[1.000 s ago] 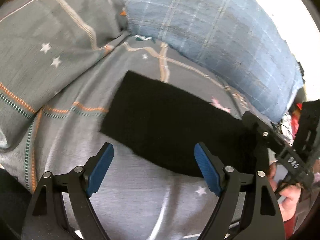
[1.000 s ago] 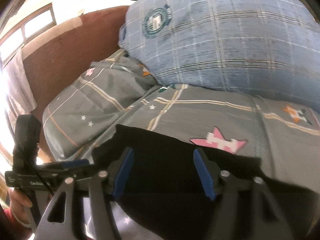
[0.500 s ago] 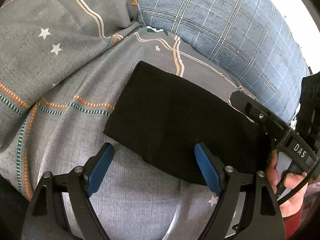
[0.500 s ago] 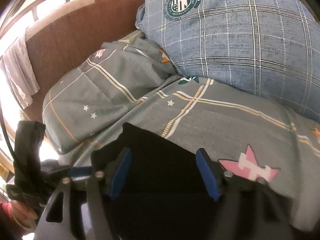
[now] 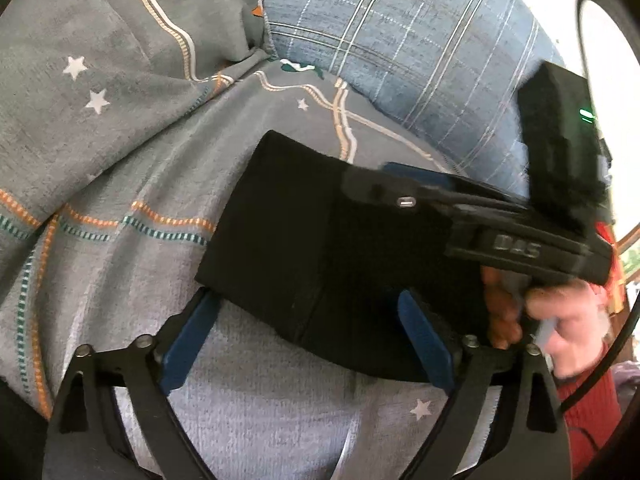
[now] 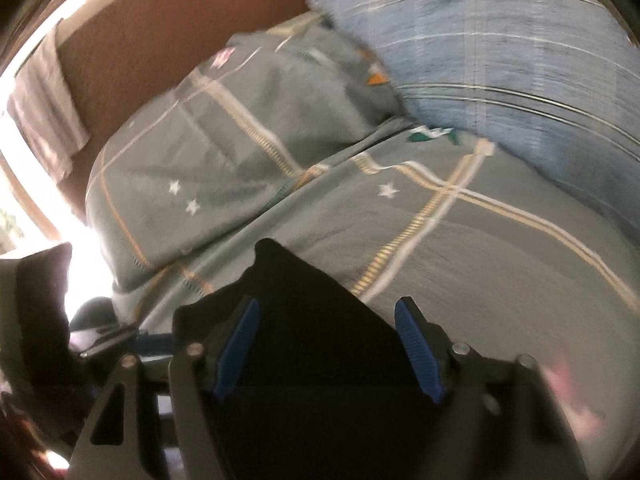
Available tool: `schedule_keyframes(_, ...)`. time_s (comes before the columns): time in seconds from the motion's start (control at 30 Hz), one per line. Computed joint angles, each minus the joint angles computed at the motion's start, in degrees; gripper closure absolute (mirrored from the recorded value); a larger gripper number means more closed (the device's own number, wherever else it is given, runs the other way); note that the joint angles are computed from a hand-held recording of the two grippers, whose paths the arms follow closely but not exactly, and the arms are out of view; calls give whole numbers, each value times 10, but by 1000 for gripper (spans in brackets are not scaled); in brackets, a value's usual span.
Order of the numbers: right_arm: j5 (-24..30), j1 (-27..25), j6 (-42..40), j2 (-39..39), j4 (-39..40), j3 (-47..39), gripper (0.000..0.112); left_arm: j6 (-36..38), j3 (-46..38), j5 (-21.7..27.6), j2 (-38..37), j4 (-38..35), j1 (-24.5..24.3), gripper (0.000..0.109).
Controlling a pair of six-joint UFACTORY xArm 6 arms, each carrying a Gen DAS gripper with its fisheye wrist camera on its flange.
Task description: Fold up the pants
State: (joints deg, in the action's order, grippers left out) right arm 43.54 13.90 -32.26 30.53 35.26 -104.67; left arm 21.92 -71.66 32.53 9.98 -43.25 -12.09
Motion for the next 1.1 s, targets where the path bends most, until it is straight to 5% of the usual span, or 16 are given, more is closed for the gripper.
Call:
schedule_keyframes(0.17,100,3,28,88,-39,-134,42,38,-6,3,5,-55,3,8)
schedule_keyframes(0.23,98,6,17,89,-31,-136,71,56,-5,-8,6,-72,1,10)
schedule_keyframes(0.3,79,9,16,75,-25,-114,90,63,-3,-19,4,-71,-1,37)
schedule_keyframes(0.33,60,9,6,56,-12,-86,93,59,-7,-14,5,-58,-1,64)
schedule_keyframes(0.47,0,1,-48,-30,81,17,98,106,12,-41,-38,-74,-12,80)
schedule_keyframes(0.63,-40,-39,-162,-170,263,152,99,241,24,-54,-111,-155,-53,81)
schedule_keyframes(0.83,-78,-120,-238,-344,387,342,99,340,-15,25,-98,-175,-130,81)
schedule_keyframes(1.0,-132,-180,-153,-419,346,471,109,302,-65,55,-9,-94,-195,84)
schedule_keyframes(1.1,-178,-200,-32,-436,238,532,105,291,-97,133,26,-78,-194,85)
